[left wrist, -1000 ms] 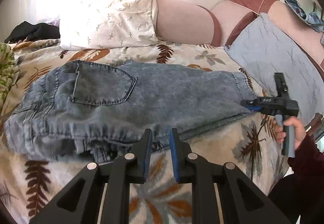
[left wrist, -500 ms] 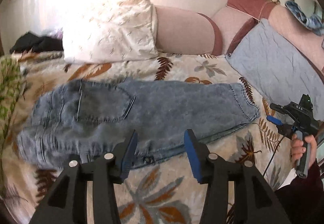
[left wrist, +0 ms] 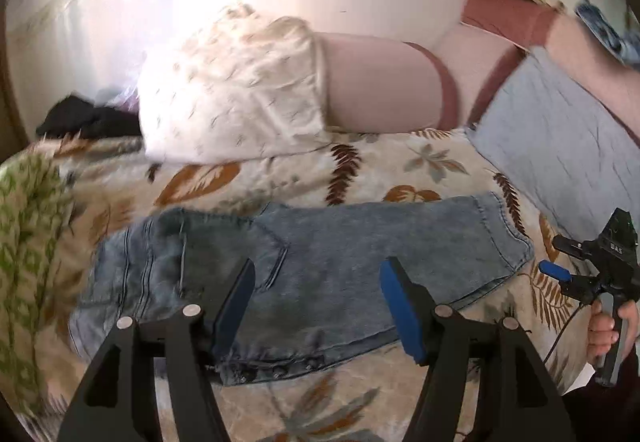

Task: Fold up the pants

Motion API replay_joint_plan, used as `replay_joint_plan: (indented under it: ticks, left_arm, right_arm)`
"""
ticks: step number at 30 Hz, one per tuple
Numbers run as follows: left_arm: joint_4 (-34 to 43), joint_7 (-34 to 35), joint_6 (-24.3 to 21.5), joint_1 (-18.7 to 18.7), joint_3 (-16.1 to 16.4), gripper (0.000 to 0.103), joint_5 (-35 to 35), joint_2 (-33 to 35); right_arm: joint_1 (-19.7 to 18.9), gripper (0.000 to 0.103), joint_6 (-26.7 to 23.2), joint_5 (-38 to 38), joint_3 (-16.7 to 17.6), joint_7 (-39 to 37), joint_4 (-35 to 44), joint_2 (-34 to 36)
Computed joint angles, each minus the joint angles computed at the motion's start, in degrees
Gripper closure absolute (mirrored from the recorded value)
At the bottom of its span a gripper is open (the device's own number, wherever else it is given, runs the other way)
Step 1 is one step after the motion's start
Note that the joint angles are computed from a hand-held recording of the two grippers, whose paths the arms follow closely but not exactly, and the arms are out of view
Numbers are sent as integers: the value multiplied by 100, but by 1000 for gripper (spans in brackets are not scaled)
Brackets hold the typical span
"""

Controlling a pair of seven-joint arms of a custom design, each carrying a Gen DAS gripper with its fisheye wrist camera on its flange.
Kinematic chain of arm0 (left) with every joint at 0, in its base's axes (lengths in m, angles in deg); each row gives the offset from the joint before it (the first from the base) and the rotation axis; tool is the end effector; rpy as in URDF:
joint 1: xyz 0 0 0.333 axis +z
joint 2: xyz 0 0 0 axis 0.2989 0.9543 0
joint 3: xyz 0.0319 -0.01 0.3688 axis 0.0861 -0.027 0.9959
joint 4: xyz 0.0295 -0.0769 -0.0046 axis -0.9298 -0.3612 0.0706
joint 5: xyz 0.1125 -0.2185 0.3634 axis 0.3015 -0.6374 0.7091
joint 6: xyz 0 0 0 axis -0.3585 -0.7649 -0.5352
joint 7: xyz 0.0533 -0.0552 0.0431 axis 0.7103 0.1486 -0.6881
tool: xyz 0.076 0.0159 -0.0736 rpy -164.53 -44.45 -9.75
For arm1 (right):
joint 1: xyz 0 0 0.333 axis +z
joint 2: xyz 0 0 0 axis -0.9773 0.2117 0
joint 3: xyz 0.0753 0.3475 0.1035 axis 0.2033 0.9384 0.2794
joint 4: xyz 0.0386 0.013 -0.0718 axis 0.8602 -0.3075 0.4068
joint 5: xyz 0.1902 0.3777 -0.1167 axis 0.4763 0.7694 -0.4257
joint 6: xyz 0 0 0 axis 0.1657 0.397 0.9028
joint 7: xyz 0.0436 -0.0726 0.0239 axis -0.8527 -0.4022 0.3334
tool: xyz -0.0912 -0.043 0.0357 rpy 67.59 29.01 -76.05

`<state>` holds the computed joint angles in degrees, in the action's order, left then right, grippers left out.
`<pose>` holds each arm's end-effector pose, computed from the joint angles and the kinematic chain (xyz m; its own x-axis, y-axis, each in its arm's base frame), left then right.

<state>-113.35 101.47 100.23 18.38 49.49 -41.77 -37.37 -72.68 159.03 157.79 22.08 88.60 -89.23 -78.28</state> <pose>0.4168 -0.0236 0.5146 0.1135 -0.9924 0.0477 -0.6819 -0.1128 -0.7227 0.5370 0.0496 0.4057 0.0441 -0.4543 -0.8898 -0.8940 0.3796 -0.2381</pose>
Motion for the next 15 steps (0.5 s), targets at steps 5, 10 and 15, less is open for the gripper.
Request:
replay_joint_plan:
  ticks: [5,10,15]
  left_arm:
    - [-357,64,283,193,197,35,46,72]
    - [-486,184,464,1239,-87,35,666,15]
    - [-608,474,887,1040,791,36,382,-12]
  right_arm:
    - [347,45,-19,-375,304,-354,484,163]
    - [819,45,390,-1165,699,-182,1487,856]
    - [1300,45,603,-2766,1080,837,3193,1954]
